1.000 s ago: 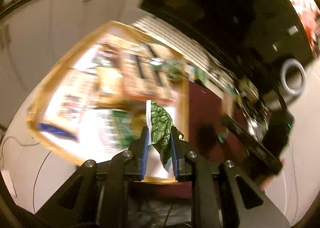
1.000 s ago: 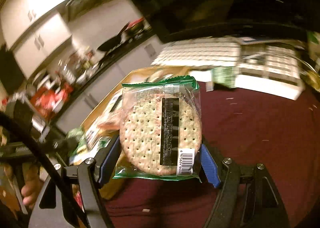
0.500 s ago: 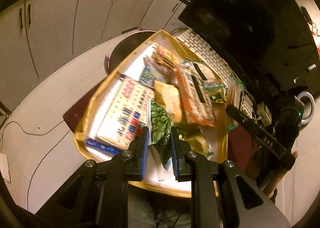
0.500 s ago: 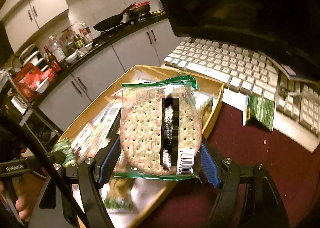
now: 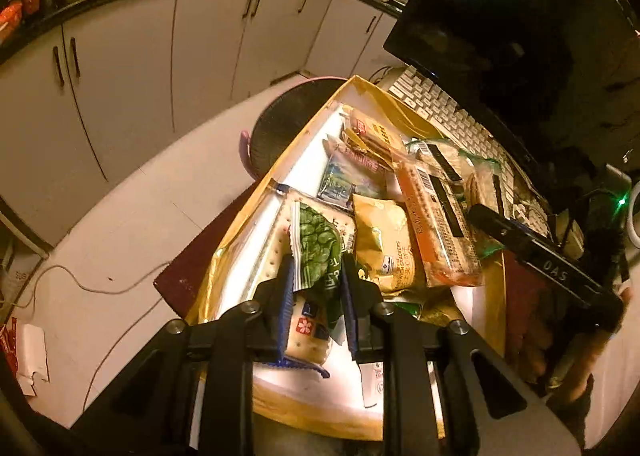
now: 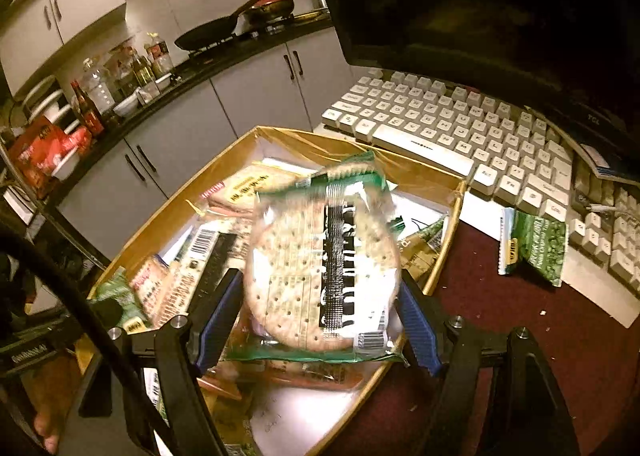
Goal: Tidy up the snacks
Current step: 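Move the right gripper back to the green pea snack bag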
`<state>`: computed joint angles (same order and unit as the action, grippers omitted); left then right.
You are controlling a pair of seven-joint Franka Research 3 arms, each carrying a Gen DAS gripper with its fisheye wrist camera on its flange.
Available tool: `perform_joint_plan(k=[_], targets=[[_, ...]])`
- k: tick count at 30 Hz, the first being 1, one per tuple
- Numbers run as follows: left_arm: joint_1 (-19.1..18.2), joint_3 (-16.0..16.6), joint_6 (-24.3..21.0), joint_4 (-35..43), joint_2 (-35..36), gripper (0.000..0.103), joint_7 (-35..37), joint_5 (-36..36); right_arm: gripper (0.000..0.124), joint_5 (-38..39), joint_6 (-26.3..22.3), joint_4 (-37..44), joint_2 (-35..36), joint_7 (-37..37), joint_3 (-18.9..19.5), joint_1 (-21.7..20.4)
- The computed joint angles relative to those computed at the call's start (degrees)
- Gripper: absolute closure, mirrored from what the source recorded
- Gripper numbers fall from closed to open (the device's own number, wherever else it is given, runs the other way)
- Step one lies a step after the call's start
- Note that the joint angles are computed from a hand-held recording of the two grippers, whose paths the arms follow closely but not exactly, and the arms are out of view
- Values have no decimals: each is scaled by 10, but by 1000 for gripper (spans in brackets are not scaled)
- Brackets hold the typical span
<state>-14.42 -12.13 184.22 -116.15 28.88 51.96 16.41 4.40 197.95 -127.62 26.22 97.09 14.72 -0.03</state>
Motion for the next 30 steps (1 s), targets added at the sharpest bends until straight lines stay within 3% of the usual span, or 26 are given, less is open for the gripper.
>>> perform_joint_plan(k=[2, 4, 6, 8, 10, 15, 19, 23, 27, 30], targets=[[-51, 53, 4, -1, -6, 68, -15, 3, 48, -13, 13, -2, 3, 14, 21, -25], [-111, 117, 8, -2, -9, 46, -33, 10, 48, -44, 28, -10, 1, 36, 50, -63], [-181, 191, 24, -10, -15, 37, -53, 16, 47, -65, 59, -34, -13, 61, 55, -78], [-239, 250, 38, -21, -21, 32, -60, 14, 46, -86, 83, -58, -30, 88, 53, -88], [-271, 279, 49, -33, -28, 31, -58, 5, 46, -103, 108, -87, -49, 118, 47, -97], [-310, 290, 80, -54, -48, 23, -20, -25, 45, -168, 139, -150, -78, 206, 28, -138], [-320, 270, 75, -43, -49, 22, 18, -39, 45, -198, 115, -167, -82, 255, 0, -146], [-280, 203, 46, -6, -33, 22, 44, -31, 45, -207, 94, -173, -84, 282, -35, -136], [-255, 166, 19, 35, -11, 22, 45, -10, 46, -277, 91, -157, -68, 338, -25, -174], [-225, 132, 6, 63, 5, 22, 38, 8, 46, -286, 73, -140, -64, 339, -29, -170]])
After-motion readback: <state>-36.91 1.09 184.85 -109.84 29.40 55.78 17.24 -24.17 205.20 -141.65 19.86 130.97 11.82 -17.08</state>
